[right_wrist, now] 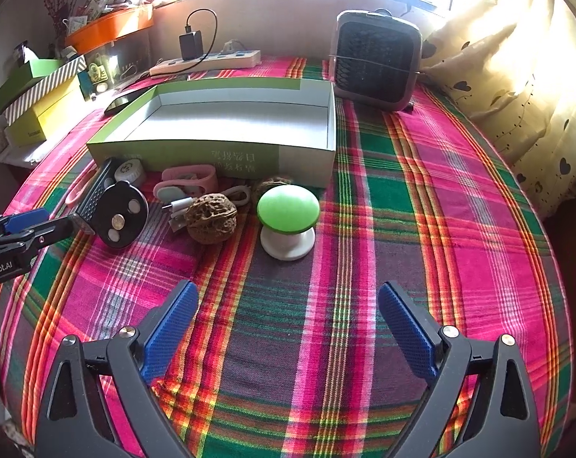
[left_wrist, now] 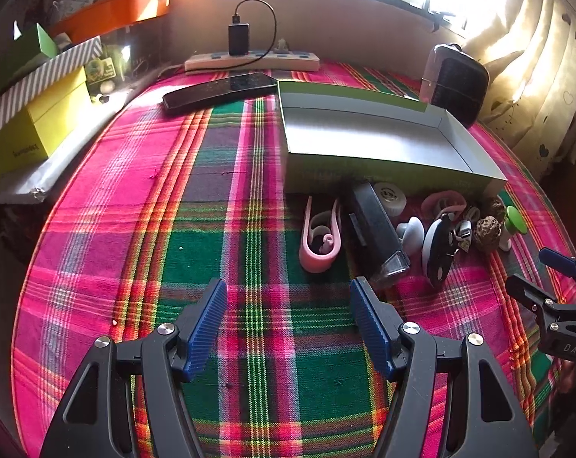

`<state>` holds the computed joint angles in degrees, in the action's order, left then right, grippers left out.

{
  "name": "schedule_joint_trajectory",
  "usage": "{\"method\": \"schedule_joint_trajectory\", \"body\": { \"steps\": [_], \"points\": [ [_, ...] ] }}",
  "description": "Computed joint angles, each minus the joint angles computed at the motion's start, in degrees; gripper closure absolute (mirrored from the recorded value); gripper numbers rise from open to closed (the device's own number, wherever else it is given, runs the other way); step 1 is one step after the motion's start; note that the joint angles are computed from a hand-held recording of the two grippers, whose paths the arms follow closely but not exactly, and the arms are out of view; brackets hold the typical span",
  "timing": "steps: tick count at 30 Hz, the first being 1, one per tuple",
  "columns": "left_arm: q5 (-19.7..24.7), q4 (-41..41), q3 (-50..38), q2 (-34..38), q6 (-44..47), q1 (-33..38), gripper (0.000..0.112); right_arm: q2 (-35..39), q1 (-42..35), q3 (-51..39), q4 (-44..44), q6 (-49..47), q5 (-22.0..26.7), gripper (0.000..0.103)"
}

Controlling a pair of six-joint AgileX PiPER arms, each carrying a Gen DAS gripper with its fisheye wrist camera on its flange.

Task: Organize objects
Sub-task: 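Reach both grippers toward the pink clip and green-topped knob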

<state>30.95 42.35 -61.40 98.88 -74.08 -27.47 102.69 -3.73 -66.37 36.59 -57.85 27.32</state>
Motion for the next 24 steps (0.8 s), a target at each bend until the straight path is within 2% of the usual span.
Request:
{"method": "schedule_joint_trajectory", "body": {
  "steps": [5, 9, 17, 24],
  "points": [
    [-1.9, -2.9, -0.52, 0.23, 4.81, 2.3, 0.047, 2.7, -1.19, -4.33, -0.04, 1.84, 2.65, 0.016],
    [-2.71, -4.68, -1.51, 1.07, 8.82, 3.55, 0.047, 3.54, -0.63, -5.73, -1.09, 2.36, 2.5, 0.018],
    [-1.03, -7.2, -5.43, 3.39, 14.35, 4.78, 0.047, 5.77, 0.41, -8.76, -2.98, 4.42, 3.78, 0.023],
    [0.86, -5.9, -8.35, 5.71, 14.86, 4.66, 0.047, 7.66, 0.81, -11.56, -4.97, 6.69, 5.59, 0.026]
  ]
}}
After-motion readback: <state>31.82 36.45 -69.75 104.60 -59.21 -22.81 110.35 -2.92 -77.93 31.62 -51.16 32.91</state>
